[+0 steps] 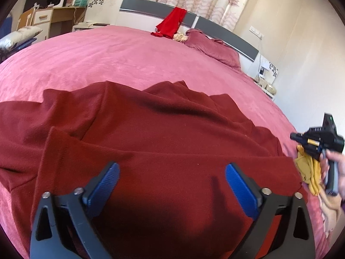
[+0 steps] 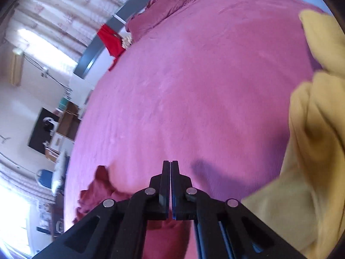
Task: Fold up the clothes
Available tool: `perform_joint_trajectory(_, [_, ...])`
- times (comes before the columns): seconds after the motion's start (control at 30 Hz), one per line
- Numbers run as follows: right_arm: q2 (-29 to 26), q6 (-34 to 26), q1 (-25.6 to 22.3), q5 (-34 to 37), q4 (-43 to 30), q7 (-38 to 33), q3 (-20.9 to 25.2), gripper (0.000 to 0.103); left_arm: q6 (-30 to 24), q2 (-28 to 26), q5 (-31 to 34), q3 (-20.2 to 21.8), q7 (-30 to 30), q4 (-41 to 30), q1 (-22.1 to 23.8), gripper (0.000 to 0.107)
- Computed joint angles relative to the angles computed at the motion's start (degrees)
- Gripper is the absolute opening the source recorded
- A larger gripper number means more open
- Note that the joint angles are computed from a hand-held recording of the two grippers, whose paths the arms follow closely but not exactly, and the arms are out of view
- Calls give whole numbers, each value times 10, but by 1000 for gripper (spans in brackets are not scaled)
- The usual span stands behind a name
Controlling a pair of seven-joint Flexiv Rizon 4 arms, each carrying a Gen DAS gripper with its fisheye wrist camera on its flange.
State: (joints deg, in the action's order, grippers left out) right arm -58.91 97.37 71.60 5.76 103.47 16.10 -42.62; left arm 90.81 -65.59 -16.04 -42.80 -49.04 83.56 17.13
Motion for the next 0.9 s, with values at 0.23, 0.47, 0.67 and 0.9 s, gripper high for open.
perform_joint_trajectory(0.23, [16,155,-109,31,-10,-32,199,28,5,-16,9,-34,7,7,24,102])
perform_joint_trajectory(0.47, [9,116,-113,32,-47,-109,197,4,6,-16,12,-30,-1,4,19,102])
perform_joint_trajectory(0.67, [4,-16,-58,11,-71,-116,80,4,6,-15,13,-25,-3,1,15,102])
perform_joint_trajectory(0.9, [-13,53,-34,43,-31,-45,73,26,-17,9,0,8,-19,-3,-2,102])
